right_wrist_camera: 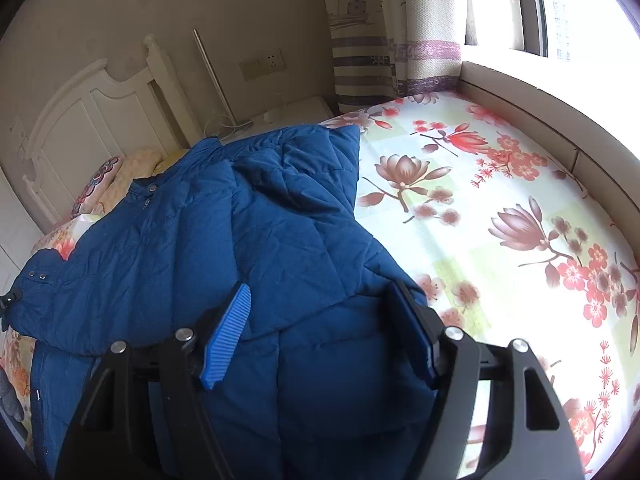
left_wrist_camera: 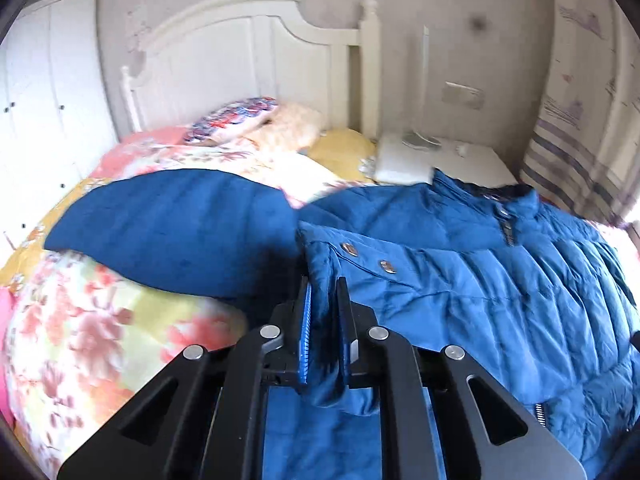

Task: Fold large clothes

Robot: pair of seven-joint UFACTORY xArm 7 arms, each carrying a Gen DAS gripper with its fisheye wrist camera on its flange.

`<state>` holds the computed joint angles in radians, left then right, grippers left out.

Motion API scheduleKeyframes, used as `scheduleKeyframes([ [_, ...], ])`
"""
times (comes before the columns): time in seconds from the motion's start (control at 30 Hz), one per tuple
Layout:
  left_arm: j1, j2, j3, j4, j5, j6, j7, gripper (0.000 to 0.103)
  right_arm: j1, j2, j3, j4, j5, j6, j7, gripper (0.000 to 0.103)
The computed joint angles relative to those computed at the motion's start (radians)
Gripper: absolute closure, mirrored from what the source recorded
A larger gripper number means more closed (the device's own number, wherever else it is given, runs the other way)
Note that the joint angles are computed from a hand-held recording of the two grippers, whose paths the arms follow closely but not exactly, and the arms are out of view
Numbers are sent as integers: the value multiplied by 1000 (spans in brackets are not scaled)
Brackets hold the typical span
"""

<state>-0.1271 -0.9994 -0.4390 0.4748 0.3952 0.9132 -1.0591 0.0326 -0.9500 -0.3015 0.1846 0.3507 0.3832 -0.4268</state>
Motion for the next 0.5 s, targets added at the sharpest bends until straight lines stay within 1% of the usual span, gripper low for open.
scheduleKeyframes([
  [0.03,-13,-7,11,-10,-4,-3,12,90,-1,1,2,0,0,1,1,33],
  [0.1,-64,7,59,-45,-21,-54,82,90,1,7,2,3,2,-1,3,33],
  [0.13,-70,24,53,-46,-29,-40,102,90,1,8,3,3,2,-3,3,33],
  [0.17,-59,27,28,-46,-24,-13,96,90,2,9,4,2,1,-5,2,33],
  [0.2,-57,13,12,-55,-19,-4,84,89,1,11,7,3,0,-6,4,33],
  [0.23,-58,-6,5,-66,-18,-7,66,88,1,10,10,1,0,-8,5,33],
  [0.33,-27,-125,-44,-94,-2,-7,-58,86,0,10,11,1,-2,-9,7,33],
  [0.37,-32,-136,-43,-96,5,-23,-61,84,-1,9,14,0,-4,-11,9,33],
  [0.43,-45,-77,-40,-71,12,-38,-7,78,-3,4,16,-4,-6,-15,11,33],
  [0.47,-47,-8,-44,-47,20,-42,38,76,-4,0,16,-6,-7,-17,12,33],
  [0.5,-53,34,-45,-40,26,-52,63,68,-5,-3,16,-7,-8,-18,13,33],
])
